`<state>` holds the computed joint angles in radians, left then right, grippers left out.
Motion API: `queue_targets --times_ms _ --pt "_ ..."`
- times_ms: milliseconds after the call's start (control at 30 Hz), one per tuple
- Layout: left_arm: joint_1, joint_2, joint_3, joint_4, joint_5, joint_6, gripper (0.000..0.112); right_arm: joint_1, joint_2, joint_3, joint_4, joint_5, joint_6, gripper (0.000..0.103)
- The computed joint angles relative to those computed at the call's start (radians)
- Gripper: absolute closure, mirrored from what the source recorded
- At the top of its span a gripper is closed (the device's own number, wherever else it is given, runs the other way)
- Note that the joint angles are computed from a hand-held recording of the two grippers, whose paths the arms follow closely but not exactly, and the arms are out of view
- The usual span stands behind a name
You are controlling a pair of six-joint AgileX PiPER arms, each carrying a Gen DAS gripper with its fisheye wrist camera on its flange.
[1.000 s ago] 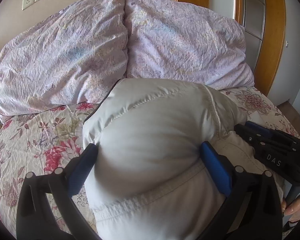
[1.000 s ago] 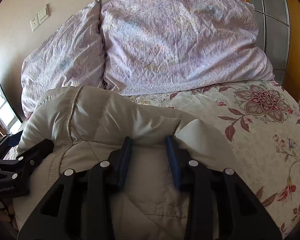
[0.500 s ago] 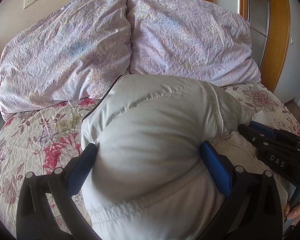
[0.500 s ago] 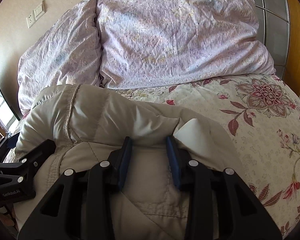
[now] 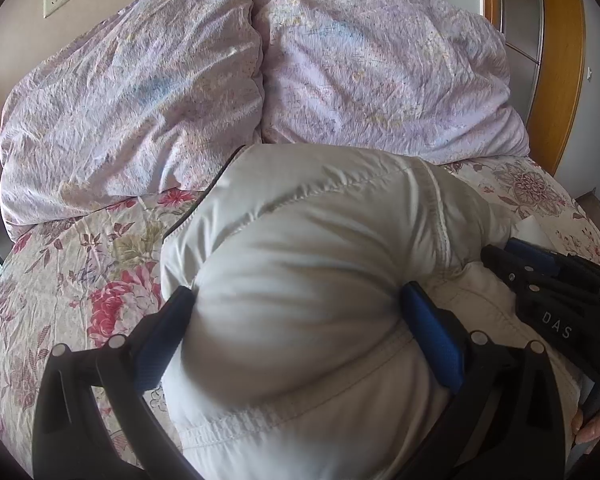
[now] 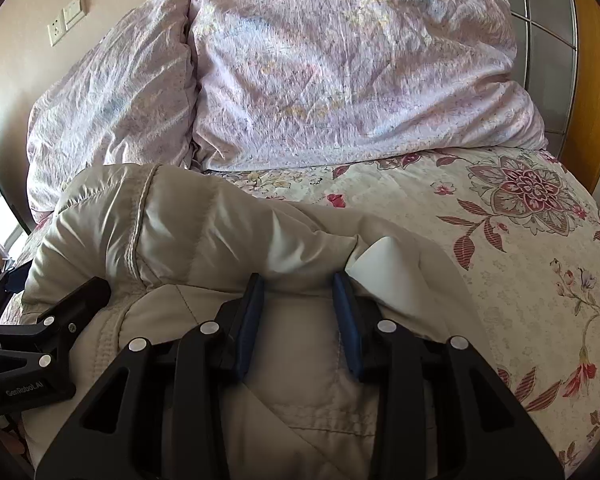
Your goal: Fold large clothes
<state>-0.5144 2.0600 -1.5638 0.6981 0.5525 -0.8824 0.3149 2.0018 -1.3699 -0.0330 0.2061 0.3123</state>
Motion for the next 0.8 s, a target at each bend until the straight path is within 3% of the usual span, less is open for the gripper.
queue_targets --times_ms 500,800 --pt "0.009 0.021 -0.026 -0.039 0.015 0.043 0.011 0.000 0.007 -0.007 -0.028 0.005 0.032 0.066" --pt "-0.001 0.051 -0.075 -0.032 0.075 0.058 0.011 0.017 0.021 -0.042 -0.154 0.059 0.145 0.066"
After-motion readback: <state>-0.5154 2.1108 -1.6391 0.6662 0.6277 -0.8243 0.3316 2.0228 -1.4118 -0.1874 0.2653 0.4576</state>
